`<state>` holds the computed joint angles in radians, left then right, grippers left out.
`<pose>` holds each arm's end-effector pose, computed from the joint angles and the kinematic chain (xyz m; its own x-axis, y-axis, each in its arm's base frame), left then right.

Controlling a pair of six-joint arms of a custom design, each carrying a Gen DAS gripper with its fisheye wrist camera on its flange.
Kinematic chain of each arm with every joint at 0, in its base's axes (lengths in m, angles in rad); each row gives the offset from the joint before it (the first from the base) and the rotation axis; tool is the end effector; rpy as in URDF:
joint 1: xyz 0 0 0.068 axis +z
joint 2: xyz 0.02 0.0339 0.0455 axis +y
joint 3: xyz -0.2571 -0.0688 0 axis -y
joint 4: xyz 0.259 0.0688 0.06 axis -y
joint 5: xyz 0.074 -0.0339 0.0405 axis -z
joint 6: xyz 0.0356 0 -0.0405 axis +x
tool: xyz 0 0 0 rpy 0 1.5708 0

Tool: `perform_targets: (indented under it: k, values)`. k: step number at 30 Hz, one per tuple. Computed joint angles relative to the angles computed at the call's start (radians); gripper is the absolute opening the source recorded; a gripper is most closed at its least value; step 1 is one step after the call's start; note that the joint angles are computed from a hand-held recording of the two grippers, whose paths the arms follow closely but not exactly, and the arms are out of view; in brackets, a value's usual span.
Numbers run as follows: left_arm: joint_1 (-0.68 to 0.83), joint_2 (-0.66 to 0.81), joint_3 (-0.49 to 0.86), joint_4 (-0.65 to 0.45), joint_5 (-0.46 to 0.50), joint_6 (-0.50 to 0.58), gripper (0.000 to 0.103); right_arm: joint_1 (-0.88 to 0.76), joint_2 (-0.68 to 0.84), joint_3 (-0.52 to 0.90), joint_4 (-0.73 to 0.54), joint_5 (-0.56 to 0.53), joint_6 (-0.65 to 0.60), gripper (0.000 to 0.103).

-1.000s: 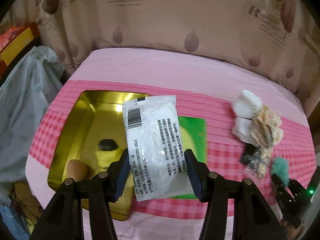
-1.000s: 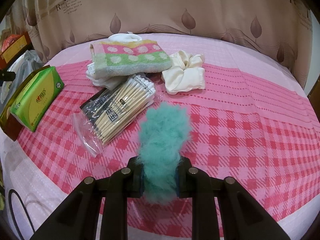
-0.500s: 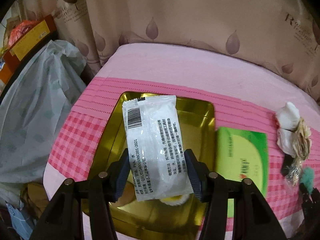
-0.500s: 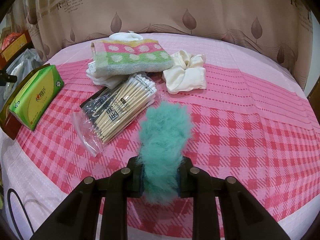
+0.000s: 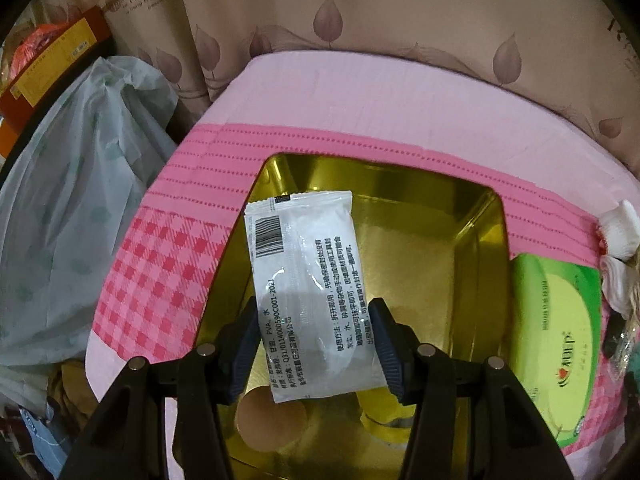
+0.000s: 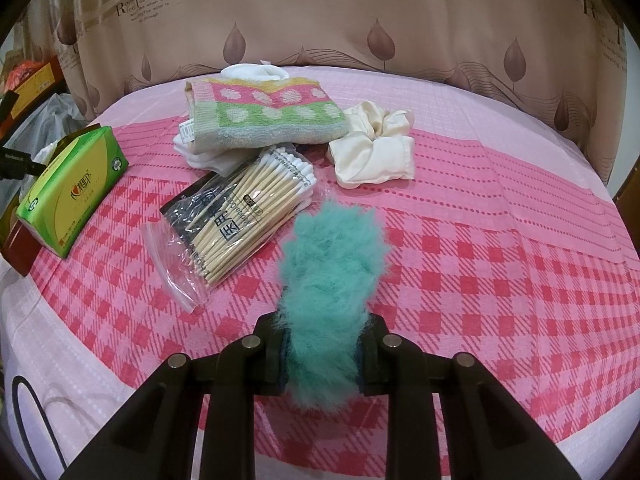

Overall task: Organize soft objects
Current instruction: 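Carry the white packet into the gold tin and open the left tool, then carry the teal scrunchie into the gold tin and open the right tool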

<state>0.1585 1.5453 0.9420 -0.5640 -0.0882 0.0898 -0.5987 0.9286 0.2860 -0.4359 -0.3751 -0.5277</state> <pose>0.2994 0.0510 0.1723 -0.9217 -0.0569 -0.3838 -0.1092 0.9872 0.1159 0.1395 -0.0794 0.1178 -0.8210 -0.0071 -0.5709 -0.0371 0.9985 0.0409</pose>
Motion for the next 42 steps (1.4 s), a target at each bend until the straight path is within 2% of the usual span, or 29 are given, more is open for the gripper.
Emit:
perform_targets:
  k: [11, 17, 22, 29, 33, 37, 42]
  values:
    - [0.017, 0.063, 0.028, 0.019, -0.017, 0.012, 0.054, 0.002, -0.002, -0.001, 0.002, 0.003, 0.0, 0.023]
    - [0.024, 0.028, 0.006, 0.017, -0.011, 0.018, 0.054, 0.006, -0.005, -0.001, 0.0, 0.005, 0.006, 0.023]
    - [0.033, -0.081, -0.05, 0.013, 0.009, 0.014, 0.054, 0.008, -0.007, -0.004, 0.001, 0.006, 0.008, 0.023]
    - [0.03, -0.301, -0.203, 0.02, 0.011, 0.001, 0.054, 0.03, -0.031, -0.015, 0.012, 0.022, -0.002, 0.017]
    - [0.009, -0.447, -0.301, 0.025, -0.023, 0.016, 0.054, 0.022, -0.026, -0.012, 0.02, 0.02, -0.008, 0.017]
    - [0.0, -0.518, -0.338, 0.009, -0.059, 0.011, 0.055, 0.019, -0.049, -0.012, 0.01, 0.021, -0.006, 0.017]
    - [0.102, -0.565, -0.35, 0.005, 0.039, 0.011, 0.056, 0.064, -0.145, -0.019, -0.051, 0.044, 0.045, 0.017]
